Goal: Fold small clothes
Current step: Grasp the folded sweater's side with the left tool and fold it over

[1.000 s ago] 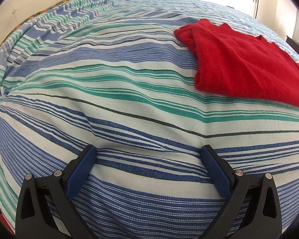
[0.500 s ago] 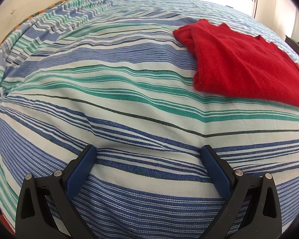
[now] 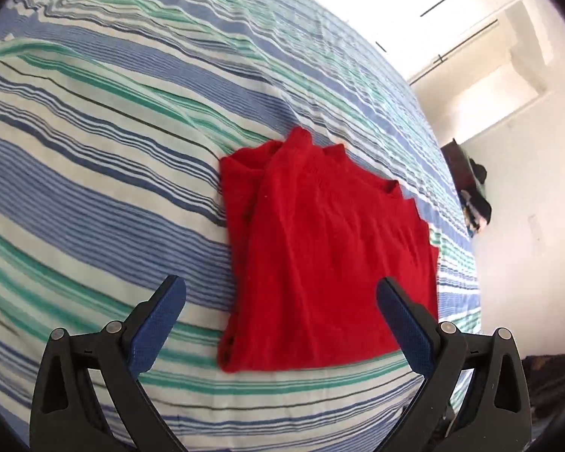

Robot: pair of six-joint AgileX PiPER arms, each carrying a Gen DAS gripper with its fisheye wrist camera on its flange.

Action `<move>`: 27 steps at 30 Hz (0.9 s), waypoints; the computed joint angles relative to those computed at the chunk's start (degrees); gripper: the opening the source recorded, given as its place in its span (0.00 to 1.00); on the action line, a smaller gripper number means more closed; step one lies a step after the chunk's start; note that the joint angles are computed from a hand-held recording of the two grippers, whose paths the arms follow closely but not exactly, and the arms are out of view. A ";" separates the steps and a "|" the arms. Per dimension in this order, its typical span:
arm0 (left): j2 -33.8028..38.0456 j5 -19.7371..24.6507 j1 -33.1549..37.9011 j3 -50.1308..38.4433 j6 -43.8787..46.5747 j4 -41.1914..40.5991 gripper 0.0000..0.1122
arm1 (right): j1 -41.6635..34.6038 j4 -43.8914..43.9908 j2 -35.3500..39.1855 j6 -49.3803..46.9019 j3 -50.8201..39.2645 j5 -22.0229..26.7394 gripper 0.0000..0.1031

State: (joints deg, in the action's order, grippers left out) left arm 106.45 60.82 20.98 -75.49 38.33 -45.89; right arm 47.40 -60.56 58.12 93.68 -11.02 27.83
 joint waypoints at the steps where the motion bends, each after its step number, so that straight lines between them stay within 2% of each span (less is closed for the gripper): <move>1: 2.99 -1.21 -2.40 -2.74 -3.22 2.51 0.90 | 0.03 -0.04 -0.04 0.09 0.05 -0.04 0.93; 4: 10.62 -3.17 -6.08 -8.44 -10.54 7.42 0.90 | 0.41 -0.01 -0.10 0.36 0.08 0.26 0.93; 7: 12.44 -4.74 -5.23 -8.37 -10.35 2.91 0.90 | 0.46 -0.03 -0.10 0.43 0.08 0.29 0.93; 9: 12.75 -3.52 -4.37 -8.68 -9.59 -0.38 0.87 | 0.46 -0.01 -0.09 0.40 0.07 0.30 0.93; 10: 13.14 -2.18 -3.84 -9.12 -8.73 -2.13 0.67 | 0.61 -0.08 -0.06 0.58 0.07 0.39 0.93; 11: 14.55 0.76 -3.40 -10.96 -8.95 -3.06 0.25 | 0.61 -0.08 -0.06 0.58 0.07 0.39 0.93; 12: 16.20 3.73 -3.24 -12.83 -10.48 -3.10 0.09 | 0.61 -0.08 -0.06 0.58 0.07 0.39 0.93; 13: 17.21 4.40 -3.47 -14.33 -12.22 -2.69 0.08 | 0.69 0.12 0.05 0.45 -0.07 0.44 0.93; 14: 16.13 2.98 -3.86 -13.54 -12.82 -1.80 0.07 | 0.57 0.31 -0.04 0.12 -0.08 0.41 0.93; 17: 11.73 0.75 -5.86 -12.60 -18.69 2.23 0.05 | 0.60 0.20 0.18 0.30 -0.17 0.37 0.94; 19: 8.27 0.92 -8.47 -13.31 -21.61 4.78 0.05 | 0.55 0.06 0.35 0.43 -0.20 0.27 0.94; 23: 3.94 3.50 -19.27 -21.22 -34.20 16.27 0.05 | 0.23 0.53 0.43 -0.23 -0.30 0.03 0.94; 27: 4.67 6.05 -30.74 -30.60 -44.45 22.92 0.05 | -1.13 1.90 0.78 -2.53 -0.73 -0.99 0.94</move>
State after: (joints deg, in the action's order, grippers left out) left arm 111.13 66.86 -9.76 -106.08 -6.12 -22.96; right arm 46.27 -58.66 58.90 91.15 -11.75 26.84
